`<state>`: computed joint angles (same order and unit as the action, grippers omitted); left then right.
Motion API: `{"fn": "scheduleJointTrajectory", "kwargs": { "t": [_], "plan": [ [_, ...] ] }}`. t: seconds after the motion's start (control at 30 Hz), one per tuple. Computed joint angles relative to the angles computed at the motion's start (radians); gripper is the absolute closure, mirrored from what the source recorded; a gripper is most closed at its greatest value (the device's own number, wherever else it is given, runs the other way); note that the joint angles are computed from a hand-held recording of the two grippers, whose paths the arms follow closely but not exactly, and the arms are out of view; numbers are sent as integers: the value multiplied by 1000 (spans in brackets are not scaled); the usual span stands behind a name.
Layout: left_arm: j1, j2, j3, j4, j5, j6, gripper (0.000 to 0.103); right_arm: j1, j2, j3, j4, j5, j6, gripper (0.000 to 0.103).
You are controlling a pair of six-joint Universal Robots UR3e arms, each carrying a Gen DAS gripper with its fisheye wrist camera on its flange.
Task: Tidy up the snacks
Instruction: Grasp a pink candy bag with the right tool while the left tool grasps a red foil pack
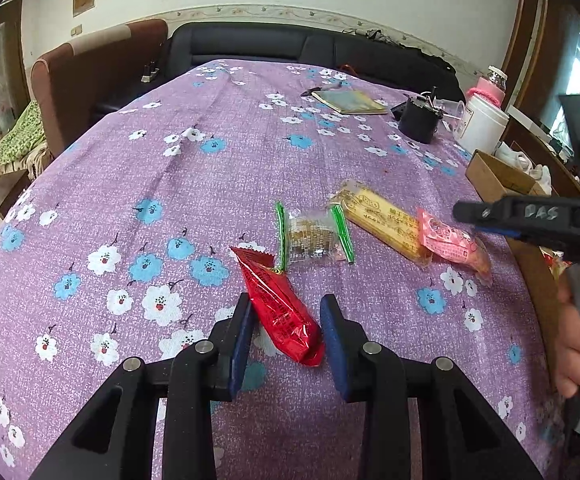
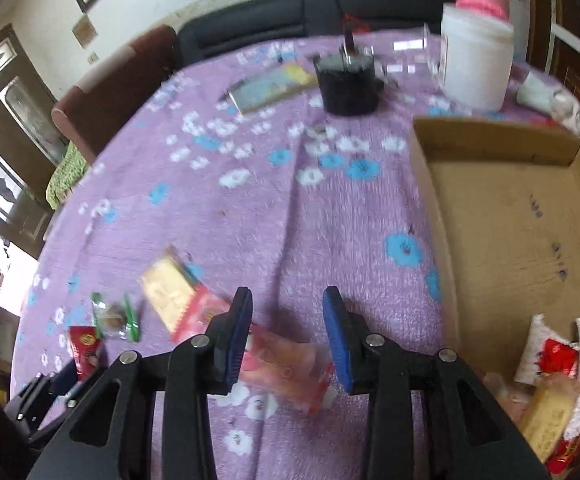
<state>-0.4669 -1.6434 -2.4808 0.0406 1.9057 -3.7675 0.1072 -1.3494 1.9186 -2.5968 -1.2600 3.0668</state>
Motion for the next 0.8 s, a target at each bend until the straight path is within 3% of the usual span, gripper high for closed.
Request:
{"fn": "scheduleJointTrajectory", "kwargs": {
  "t": [0.07,0.2,0.33,0.4,0.5,0.57,0.63,0.73,0.8],
  "plan": [
    [2,4,-4,0,-2,0,67,-27,-31,40,20,54,-14,67],
    [22,27,-26,8,-25,-4,67,-112,-183,145,227,264,-142,66],
    [66,64,-76,49,-83,-3,67,-142,-338,251,234,295,-196,60],
    [88,79,-97,69,-112,-2,67,-147,-396,311,156,279,-203,54],
    [105,85,-110,92,-142,2,58,-97,-336,343,-55,177,-149,52],
    [92,80,-102,86,-122,-4,44,-103,-282,336,-70,180,-136,52],
    [93,82,-103,84,-112,-15,41,-119,-255,331,-28,213,-164,52],
    [108,75,-113,107,-122,-10,43,-105,-275,339,1,213,-232,52],
    [92,66,-93,78,-82,-22,62,-76,-289,347,4,194,-271,52]
  ]
}}
